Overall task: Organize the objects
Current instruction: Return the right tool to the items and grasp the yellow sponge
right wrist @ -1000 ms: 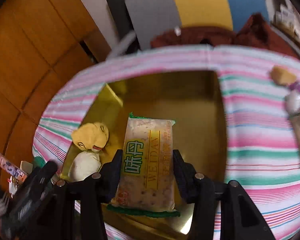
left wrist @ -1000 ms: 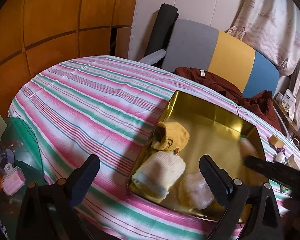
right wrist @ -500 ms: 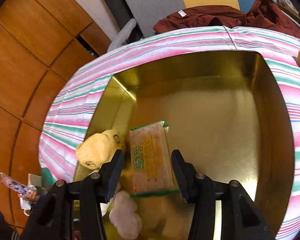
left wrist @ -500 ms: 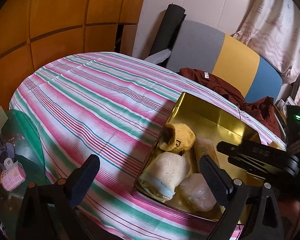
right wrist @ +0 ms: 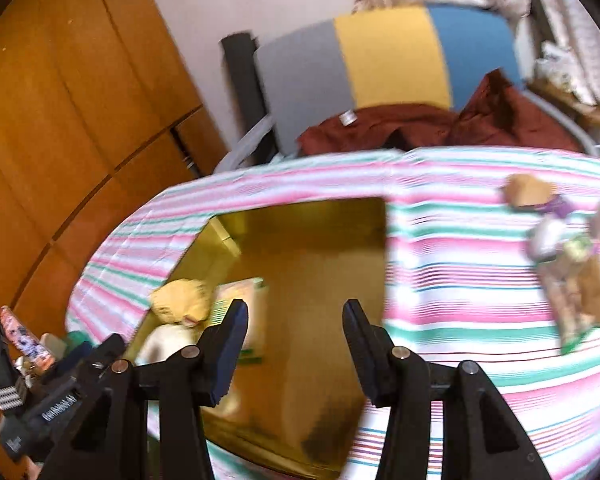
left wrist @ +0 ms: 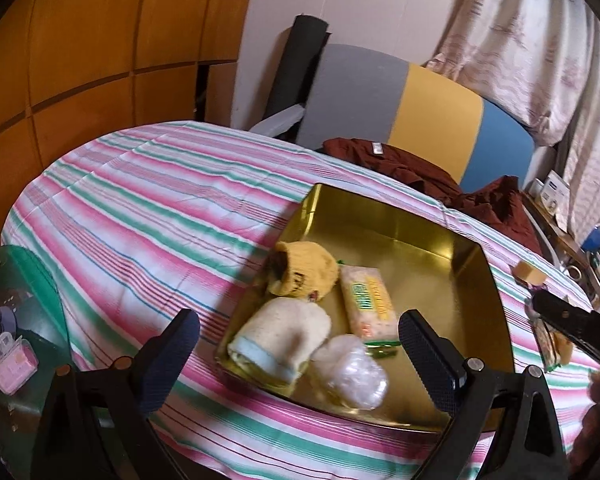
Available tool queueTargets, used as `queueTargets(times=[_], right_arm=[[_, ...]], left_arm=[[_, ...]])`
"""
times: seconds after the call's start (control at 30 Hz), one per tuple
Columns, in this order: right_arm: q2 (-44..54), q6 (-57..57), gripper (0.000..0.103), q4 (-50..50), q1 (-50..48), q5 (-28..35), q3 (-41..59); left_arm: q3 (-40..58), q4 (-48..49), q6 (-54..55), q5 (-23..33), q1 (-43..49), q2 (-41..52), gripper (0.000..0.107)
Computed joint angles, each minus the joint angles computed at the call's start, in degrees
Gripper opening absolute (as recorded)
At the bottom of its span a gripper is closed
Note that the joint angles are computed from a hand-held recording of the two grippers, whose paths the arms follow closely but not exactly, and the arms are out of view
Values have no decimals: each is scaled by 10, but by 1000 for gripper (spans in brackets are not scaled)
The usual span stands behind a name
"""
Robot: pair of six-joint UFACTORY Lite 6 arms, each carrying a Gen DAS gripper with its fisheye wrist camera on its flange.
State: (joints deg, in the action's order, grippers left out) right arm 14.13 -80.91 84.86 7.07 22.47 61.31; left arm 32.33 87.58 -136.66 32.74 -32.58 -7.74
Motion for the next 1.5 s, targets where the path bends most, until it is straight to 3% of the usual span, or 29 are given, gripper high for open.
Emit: queueTargets(times=[0.2, 0.33, 0.63, 0.8, 1.0, 1.23, 1.37, 1.5], right_arm=[[-24, -86, 50, 42, -128, 5, -57], [18, -71, 50, -1, -214, 18, -44], [98, -159, 50, 16, -357, 5, -22], [154, -146, 53, -4, -415, -1, 40], [238, 3, 56, -128, -422, 36, 175], [359, 157, 65, -206, -385, 81, 362], [414, 199, 67, -240, -368, 102, 441], [407, 177, 67, -219, -361, 98, 428]], left_arm=[[18, -2, 0, 18, -42, 13, 102], [37, -2, 0, 26, -73, 33, 102], [84, -1, 12, 35, -157, 71, 103], [136, -15, 33, 33, -205, 120, 103], [189, -40, 67, 40, -248, 165, 103], [240, -73, 105, 31, -271, 206, 103], [265, -89, 128, 37, -281, 222, 103], [290, -104, 155, 38, -281, 239, 103]])
